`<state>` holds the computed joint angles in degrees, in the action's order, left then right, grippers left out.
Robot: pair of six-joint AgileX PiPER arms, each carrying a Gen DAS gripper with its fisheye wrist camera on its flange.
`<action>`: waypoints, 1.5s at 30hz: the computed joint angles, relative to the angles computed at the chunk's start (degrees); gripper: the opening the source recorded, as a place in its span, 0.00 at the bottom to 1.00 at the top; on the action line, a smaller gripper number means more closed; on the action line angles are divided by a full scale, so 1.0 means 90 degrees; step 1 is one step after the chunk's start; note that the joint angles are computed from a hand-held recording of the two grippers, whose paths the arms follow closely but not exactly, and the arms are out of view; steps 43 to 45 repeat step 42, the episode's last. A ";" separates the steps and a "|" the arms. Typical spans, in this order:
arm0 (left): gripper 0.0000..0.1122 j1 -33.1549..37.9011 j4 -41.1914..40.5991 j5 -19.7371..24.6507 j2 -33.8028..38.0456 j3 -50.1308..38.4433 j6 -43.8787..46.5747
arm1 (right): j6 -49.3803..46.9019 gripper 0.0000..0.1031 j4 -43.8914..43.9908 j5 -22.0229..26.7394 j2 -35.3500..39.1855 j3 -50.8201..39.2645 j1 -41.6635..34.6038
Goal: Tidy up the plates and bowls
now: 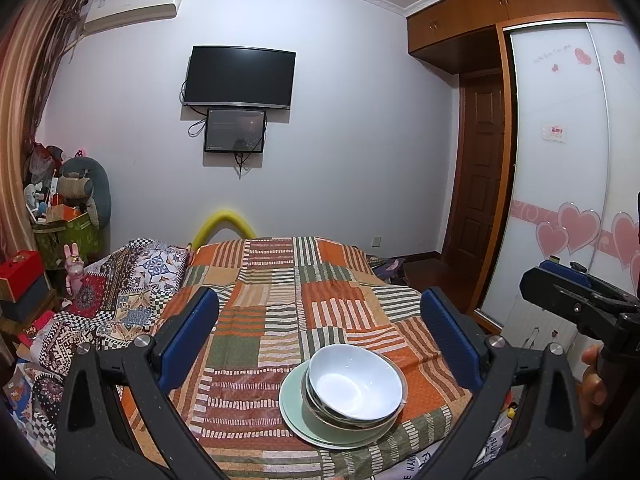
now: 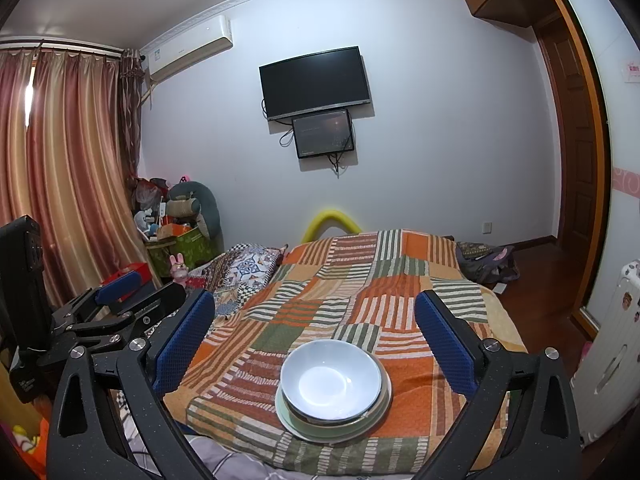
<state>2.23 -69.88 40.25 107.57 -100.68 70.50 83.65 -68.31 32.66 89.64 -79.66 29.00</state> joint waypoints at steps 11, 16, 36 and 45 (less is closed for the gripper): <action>0.92 0.0032 -0.0032 0.0038 -0.0018 -0.0010 0.0014 | -0.0066 0.97 0.0033 0.0019 -0.0010 -0.0033 0.0009; 0.92 0.0037 -0.0052 0.0035 -0.0027 0.0001 0.0037 | 0.0046 0.99 -0.0068 0.0020 -0.0011 0.0003 0.0016; 0.92 0.0078 0.0061 0.0194 0.0022 -0.0096 -0.0163 | 0.0030 1.00 -0.0019 0.0097 0.0087 -0.0052 0.0031; 0.92 0.0082 0.0079 0.0186 0.0040 -0.0124 -0.0198 | 0.0020 1.00 0.0000 0.0075 0.0084 -0.0032 0.0026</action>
